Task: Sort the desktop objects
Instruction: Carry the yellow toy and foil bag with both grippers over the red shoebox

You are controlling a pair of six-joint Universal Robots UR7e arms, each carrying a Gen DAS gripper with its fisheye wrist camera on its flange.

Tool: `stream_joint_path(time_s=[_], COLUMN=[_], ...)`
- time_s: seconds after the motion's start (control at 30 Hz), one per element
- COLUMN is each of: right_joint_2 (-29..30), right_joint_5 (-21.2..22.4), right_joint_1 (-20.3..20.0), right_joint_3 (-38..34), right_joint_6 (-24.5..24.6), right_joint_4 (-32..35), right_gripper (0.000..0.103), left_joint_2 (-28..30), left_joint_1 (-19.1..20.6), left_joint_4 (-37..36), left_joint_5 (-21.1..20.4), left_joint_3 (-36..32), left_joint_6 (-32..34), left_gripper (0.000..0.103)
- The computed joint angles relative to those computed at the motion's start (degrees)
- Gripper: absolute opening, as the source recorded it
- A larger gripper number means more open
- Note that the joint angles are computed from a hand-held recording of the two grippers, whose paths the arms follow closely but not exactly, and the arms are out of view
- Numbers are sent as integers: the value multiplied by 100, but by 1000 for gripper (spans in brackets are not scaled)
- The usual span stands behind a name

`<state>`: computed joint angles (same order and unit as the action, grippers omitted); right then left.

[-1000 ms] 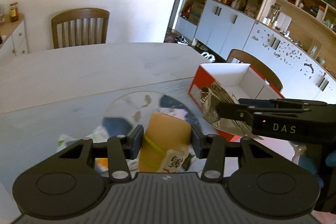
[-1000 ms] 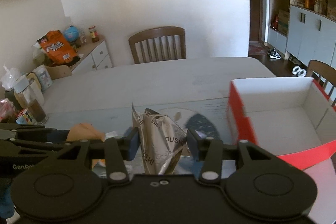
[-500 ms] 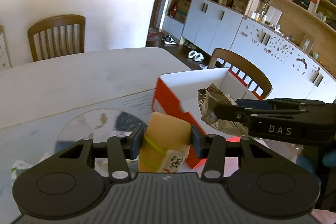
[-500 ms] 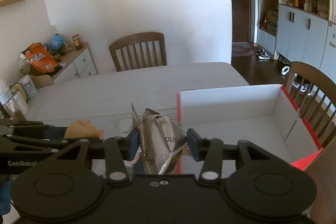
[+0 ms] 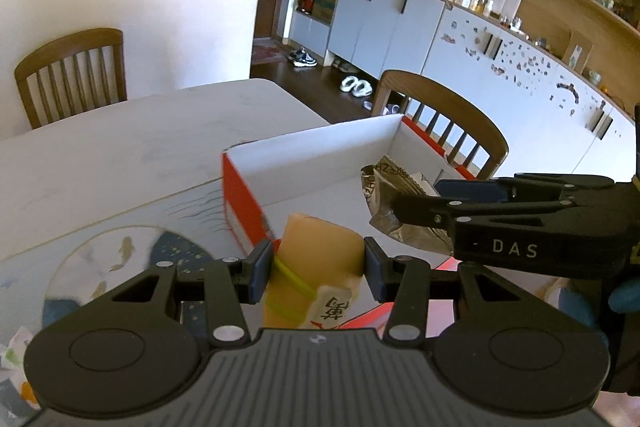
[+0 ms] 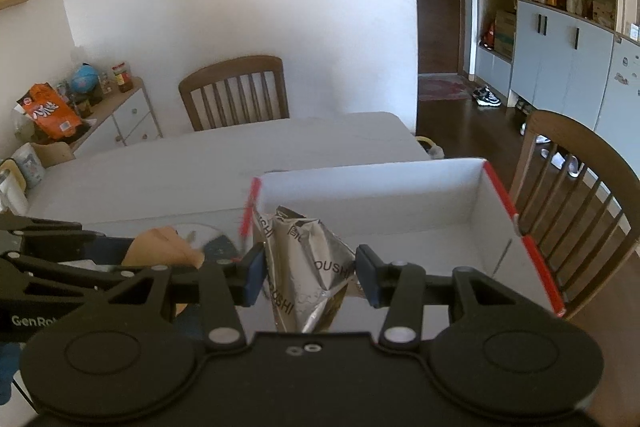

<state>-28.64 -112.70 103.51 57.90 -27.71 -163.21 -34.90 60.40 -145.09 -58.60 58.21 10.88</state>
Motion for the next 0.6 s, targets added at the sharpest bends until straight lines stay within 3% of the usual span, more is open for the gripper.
stream_joint_path(time_s=[0.6], right_joint_2=[359], right_joint_5=[-288], right_joint_1=[-416], right_joint_3=[-870], right_joint_6=[-338], right_joint_4=[565], right_gripper=[47], left_joint_2=[1691], left_joint_1=[59], left_joint_4=[1578], left_joint_5=[250], left_joint_3=[-2492], left_joint_6=[423], left_gripper=[46])
